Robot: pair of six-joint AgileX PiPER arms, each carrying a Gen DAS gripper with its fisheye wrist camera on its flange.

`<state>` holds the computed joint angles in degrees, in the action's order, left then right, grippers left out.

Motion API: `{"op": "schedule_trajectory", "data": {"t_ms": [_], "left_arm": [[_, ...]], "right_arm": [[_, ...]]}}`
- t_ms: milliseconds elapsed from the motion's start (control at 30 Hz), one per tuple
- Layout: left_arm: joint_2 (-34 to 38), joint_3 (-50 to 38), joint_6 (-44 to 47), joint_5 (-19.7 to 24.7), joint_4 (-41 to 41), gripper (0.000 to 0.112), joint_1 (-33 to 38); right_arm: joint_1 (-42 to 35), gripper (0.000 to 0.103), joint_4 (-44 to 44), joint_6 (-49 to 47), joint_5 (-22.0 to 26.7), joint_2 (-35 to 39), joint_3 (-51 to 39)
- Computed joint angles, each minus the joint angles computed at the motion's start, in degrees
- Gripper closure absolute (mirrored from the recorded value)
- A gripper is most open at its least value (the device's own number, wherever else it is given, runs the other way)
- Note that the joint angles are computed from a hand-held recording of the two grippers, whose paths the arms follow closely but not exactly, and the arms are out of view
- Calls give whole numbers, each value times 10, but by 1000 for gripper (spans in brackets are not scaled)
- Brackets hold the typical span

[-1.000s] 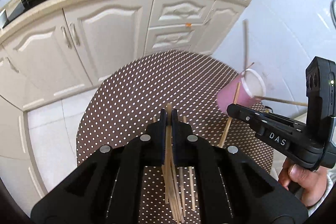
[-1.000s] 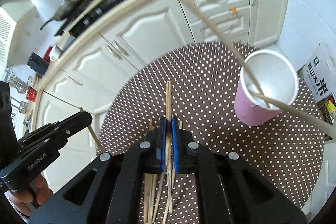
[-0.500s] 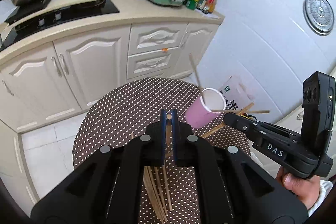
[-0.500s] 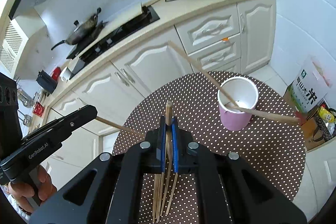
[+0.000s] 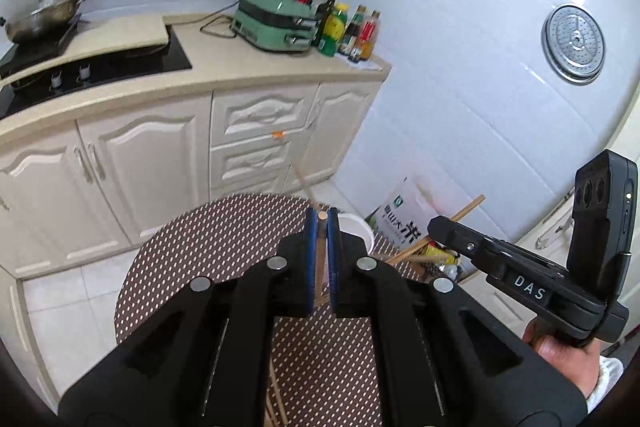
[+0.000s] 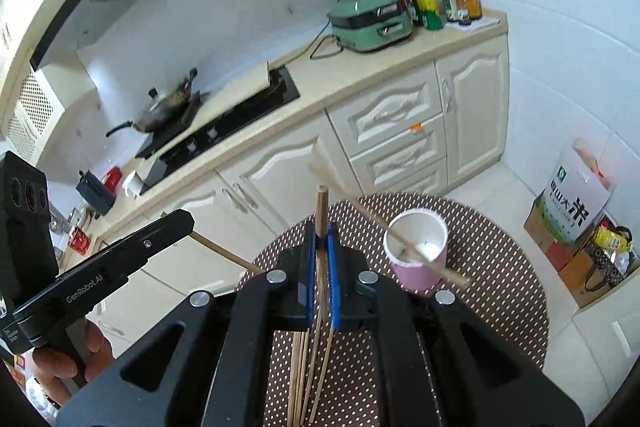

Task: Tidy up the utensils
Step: 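Lift both held chopsticks and carry them over the pink cup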

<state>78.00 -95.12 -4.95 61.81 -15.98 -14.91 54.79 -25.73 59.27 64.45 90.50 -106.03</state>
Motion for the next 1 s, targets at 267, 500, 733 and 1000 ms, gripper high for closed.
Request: {"op": "schedule_trajectory", "data": {"t_ms": [267, 500, 733, 1000], "left_arm": [[43, -74, -25, -8, -15, 107, -22], [94, -131, -64, -24, 15, 107, -55], [146, -179, -100, -22, 74, 107, -82], [173, -171, -97, -24, 86, 107, -85]], "right_arm": [[-35, 99, -21, -6, -7, -43, 11], [-74, 99, -28, -10, -22, -69, 31], [-117, 99, -24, -9, -49, -81, 59], [-155, 99, 9, -16, -77, -78, 95]]}}
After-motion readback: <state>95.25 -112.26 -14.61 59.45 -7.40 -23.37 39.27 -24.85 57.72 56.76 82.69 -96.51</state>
